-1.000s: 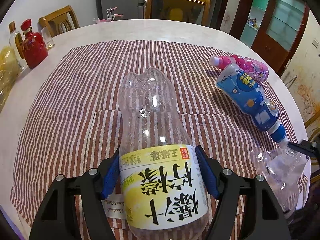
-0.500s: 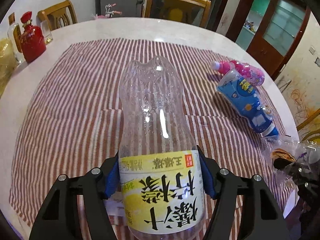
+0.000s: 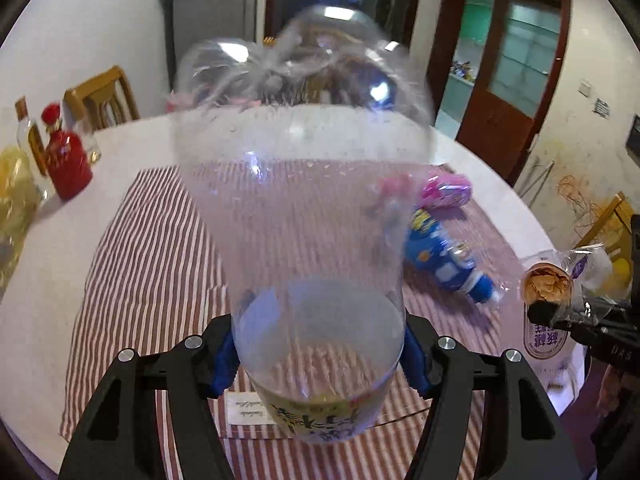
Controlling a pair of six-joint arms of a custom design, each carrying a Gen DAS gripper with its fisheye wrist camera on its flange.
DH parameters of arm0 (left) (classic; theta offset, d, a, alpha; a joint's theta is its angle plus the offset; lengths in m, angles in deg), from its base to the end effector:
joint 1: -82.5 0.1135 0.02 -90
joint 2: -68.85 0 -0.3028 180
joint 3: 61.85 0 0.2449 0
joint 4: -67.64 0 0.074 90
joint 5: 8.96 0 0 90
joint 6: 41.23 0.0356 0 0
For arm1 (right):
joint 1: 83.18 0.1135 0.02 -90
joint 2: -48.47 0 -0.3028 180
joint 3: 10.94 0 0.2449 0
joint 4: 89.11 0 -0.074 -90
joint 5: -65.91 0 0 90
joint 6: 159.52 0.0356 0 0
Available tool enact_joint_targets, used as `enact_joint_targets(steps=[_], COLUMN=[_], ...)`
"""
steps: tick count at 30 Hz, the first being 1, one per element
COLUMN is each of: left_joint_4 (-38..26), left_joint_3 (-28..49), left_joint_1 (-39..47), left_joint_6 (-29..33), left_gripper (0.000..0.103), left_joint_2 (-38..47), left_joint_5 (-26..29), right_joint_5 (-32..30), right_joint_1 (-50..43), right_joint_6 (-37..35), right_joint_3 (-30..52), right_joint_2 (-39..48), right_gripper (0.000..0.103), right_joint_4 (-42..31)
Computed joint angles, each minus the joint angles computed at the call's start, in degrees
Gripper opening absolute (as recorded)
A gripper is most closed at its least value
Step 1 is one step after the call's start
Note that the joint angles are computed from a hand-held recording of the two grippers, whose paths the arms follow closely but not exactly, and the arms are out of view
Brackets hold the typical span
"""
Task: Collect trash
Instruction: 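Carry both clear bottles to the black bin and open both grippers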
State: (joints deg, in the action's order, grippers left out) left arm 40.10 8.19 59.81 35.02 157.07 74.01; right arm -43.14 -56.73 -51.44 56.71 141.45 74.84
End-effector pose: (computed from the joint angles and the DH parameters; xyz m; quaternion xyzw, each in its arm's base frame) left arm 0.2965 -0.1193 0.2615 0.0490 0.9235 -0.0637 0.3751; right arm 0.2973 0.1609 0.2400 -0.1335 0.8914 0.2934 0.3186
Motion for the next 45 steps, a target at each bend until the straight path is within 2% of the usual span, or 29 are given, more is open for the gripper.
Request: enact_joint_targets(steps=[8, 12, 14, 18, 21, 25, 27, 29, 30, 34, 37, 40, 45], left_joint_4=[-0.17, -0.23, -0.16, 0.32, 1.12, 1.52, 1.31, 1.08, 0.92, 0.59, -0.02, -0.46, -3.95], left_joint_3=[3.15, 5.42, 6.28, 9.22, 10.89, 13.33, 15.38, 17.01, 18.01, 22.85, 27.22, 31.83, 44.13], left_joint_1=[-5.27, -8.65, -9.70, -12.43, -14.84, -16.43, -18.25, -19.39, -19.99, -23.12, -24.75, -26.38, -29.98], left_joint_6=[0.49, 0.76, 1.16, 1.91, 2.14, 2.60, 3.17, 4.13, 4.56, 5.59, 6.97, 8.62, 10.23], left_gripper=[0.063, 0.063, 0.063, 0.063, 0.063, 0.063, 0.063, 0.063, 0.063, 0.063, 0.063, 0.063, 0.063], left_joint_2=[-0.63, -0.06, 0.14, 2.00, 3.58, 6.11, 7.94, 9.35, 10.08, 14.19, 18.10, 22.45, 33.36], left_joint_5=[-0.50, -0.90, -0.87, -0.13, 0.46, 1.98, 1.90, 2.26, 2.77, 3.77, 6.15, 9.10, 15.43], right_joint_5=[-3.24, -2.40, -2.09, 0.63, 4.92, 7.80, 9.05, 10.39, 12.24, 14.30, 12.76, 9.30, 0.31], right_joint_1=[-5.33, -11.91, -17.50, -34.53, -46.30, -55.19, -56.68, -56.99, -56.65, -57.72, -62.13, -68.97, -85.97], right_joint_6=[6.95, 7.45, 6.72, -0.54, -7.93, -12.25, -12.51, -11.43, -10.84, -10.70, -11.15, -10.49, -11.65], right_joint_3=[-6.42, -10.73, -12.88, -15.28, -16.37, -17.99, -16.56, -14.95, -14.76, -14.16, -16.74, -21.41, -25.43], right_joint_2=[-7.04, -14.34, -18.59, -24.62, -19.40, -5.52, 2.93, 8.08, 9.22, 9.84, 4.55, -5.48, -23.26], right_gripper=[0.001, 0.001, 0.001, 0.001, 0.001, 0.002, 0.010, 0.068, 0.074, 0.078, 0.079, 0.080, 0.082], right_joint_4=[5.28, 4.51, 2.46, -7.59, -10.14, -4.84, -3.55, -3.69, -3.11, -4.37, -4.68, -5.11, -12.64])
